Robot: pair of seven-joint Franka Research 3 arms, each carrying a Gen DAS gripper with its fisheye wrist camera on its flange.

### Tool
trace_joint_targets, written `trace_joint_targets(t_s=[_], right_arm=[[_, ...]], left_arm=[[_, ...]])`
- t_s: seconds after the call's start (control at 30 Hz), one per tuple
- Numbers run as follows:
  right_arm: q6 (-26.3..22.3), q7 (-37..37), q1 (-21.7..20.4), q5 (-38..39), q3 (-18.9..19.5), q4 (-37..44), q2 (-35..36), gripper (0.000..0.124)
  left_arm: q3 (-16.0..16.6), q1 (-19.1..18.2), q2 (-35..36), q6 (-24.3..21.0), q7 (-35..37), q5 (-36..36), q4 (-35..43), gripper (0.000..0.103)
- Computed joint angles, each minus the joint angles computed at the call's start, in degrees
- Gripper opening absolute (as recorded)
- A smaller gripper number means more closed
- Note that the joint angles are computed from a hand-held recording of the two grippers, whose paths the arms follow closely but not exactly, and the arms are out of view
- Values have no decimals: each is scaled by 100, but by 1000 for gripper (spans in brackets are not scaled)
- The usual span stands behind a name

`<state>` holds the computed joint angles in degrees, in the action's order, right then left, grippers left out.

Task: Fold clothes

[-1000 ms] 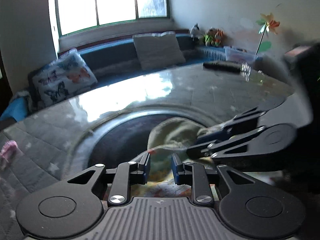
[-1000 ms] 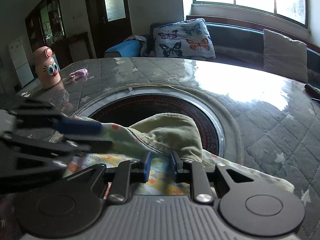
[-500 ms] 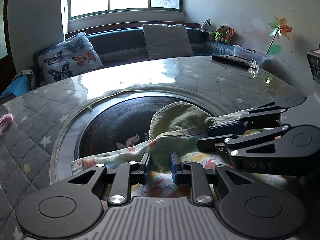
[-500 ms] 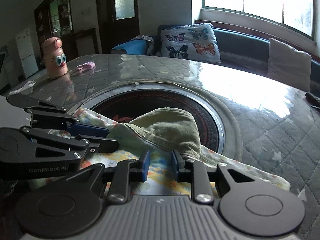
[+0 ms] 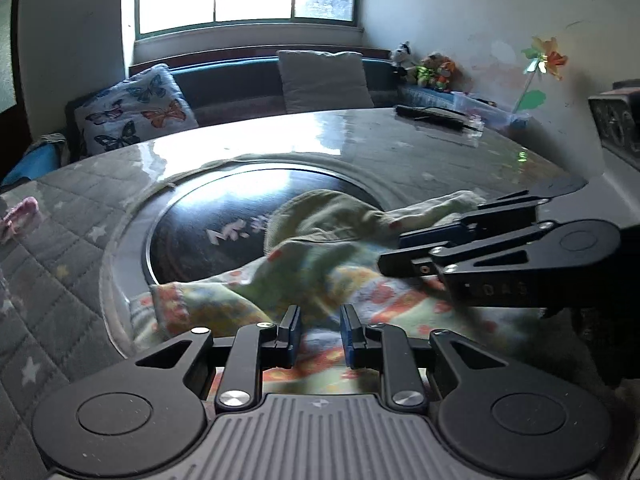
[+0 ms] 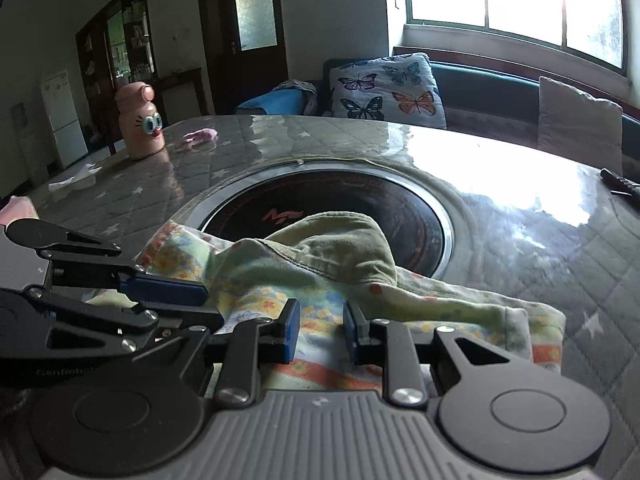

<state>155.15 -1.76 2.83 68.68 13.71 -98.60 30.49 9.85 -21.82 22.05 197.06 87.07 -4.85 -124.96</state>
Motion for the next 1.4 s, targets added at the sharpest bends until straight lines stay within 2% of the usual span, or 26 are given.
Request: trace_joint_targets(t_s=[0.1,0.23,0.43,0.47,0.57,0.63,0.67,0.73,0.8,0.87,0.9,0.97,1.07,1.13,1.27,1.4], right_arm=[[-57,-184,-88,195,31,-153,-117,23],[-43,-166,-116,495,-9,-26,-68,23],[172,684,-36,56,-192,443,316,22],[218,737,-68,3,-171,509,381,22],[275,806,-196,-69,-44,578,424,22],[407,661,-269,27,68,529,377,23],[298,597,-330,36,112,458,311,24],[134,365,-400,114,173,285,166,35],[11,22,-420,249,203,57,-10,39],[-179,-213,-383,351,162,-158,-177,44],[-219,-283,-334,387,115,-223,-225,49],[-220,-590,-248,553,62,-443,-373,51],[-101,-1227,-129,1027,16,-773,-596,59],[-86,-1592,-55,1325,-55,-940,-718,62],[-57,-2331,100,1905,-236,-1216,-883,67],[-162,-2929,228,2448,-439,-1456,-1050,78]], left_arm=[[214,-289,-47,3,193,-170,-73,22],[95,-162,-82,-28,145,-175,13,22],[102,-50,191,-284,-121,-86,466,22],[144,-56,254,-359,-212,-57,552,23],[713,-516,427,-546,-480,-139,733,24],[718,-445,413,-535,-655,-29,716,24],[788,-485,402,-516,-723,20,686,24],[985,-645,371,-471,-832,93,596,25],[1140,-798,313,-412,-880,109,475,28],[1313,-1013,251,-332,-844,55,329,38],[1432,-1169,225,-294,-785,-13,256,41],[1743,-1580,198,-191,-588,-259,101,54],[2109,-2122,163,-53,-241,-732,-120,60],[2235,-2357,125,64,-42,-1022,-281,64],[2530,-2883,164,272,395,-1729,-517,67],[2684,-3238,221,520,786,-2429,-669,70]])
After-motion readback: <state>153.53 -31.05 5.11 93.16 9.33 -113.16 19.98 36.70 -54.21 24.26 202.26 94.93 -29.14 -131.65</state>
